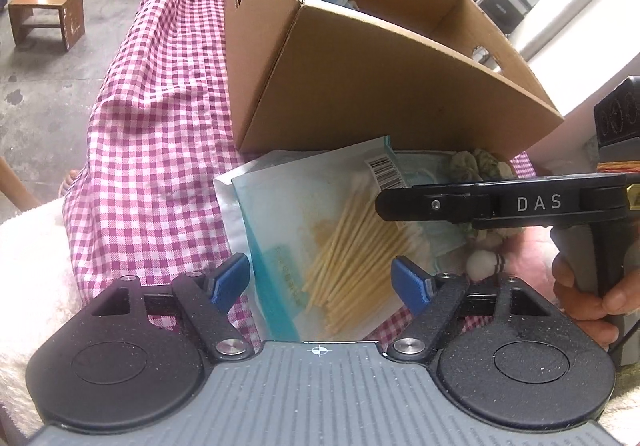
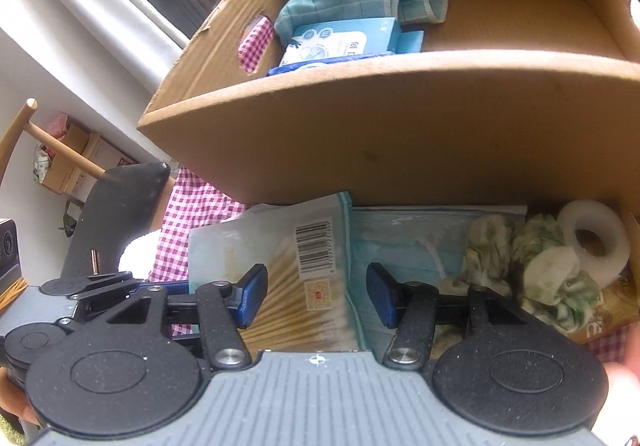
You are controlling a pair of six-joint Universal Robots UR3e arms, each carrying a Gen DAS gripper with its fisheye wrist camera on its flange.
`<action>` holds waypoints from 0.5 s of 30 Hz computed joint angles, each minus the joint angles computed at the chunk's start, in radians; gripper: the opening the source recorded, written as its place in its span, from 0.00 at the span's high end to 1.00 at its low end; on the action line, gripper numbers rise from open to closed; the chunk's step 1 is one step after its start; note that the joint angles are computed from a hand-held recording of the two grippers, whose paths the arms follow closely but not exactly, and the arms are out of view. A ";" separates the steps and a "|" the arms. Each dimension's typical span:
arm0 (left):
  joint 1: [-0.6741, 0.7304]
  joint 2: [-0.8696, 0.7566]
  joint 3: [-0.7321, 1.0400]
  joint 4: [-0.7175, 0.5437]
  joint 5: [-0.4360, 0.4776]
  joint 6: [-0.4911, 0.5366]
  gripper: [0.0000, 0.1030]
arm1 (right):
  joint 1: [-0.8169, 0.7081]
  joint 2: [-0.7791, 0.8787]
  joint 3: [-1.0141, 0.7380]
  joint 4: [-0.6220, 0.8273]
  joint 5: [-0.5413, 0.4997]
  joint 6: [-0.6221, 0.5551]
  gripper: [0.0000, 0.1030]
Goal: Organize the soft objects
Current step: 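Close the right gripper on the bag of cotton swabs, then lift the cotton swab bag with the right gripper and carry it over the box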
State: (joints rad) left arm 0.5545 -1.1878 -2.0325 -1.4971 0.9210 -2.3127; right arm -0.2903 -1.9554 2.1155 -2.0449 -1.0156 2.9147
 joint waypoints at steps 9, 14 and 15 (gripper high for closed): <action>-0.053 0.036 -0.056 0.082 0.006 -0.045 0.38 | 0.031 -0.003 0.039 -0.077 -0.007 0.002 0.49; -0.056 0.061 -0.081 0.134 -0.004 -0.074 0.44 | -0.007 -0.039 0.060 -0.058 0.029 -0.009 0.65; -0.047 0.074 -0.081 0.127 -0.012 -0.068 0.46 | -0.021 -0.052 0.064 -0.046 0.040 -0.013 0.70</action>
State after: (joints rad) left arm 0.5071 -1.1141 -2.1139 -1.3705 0.9093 -2.3811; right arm -0.3110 -2.0070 2.1799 -2.0912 -0.9753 2.9017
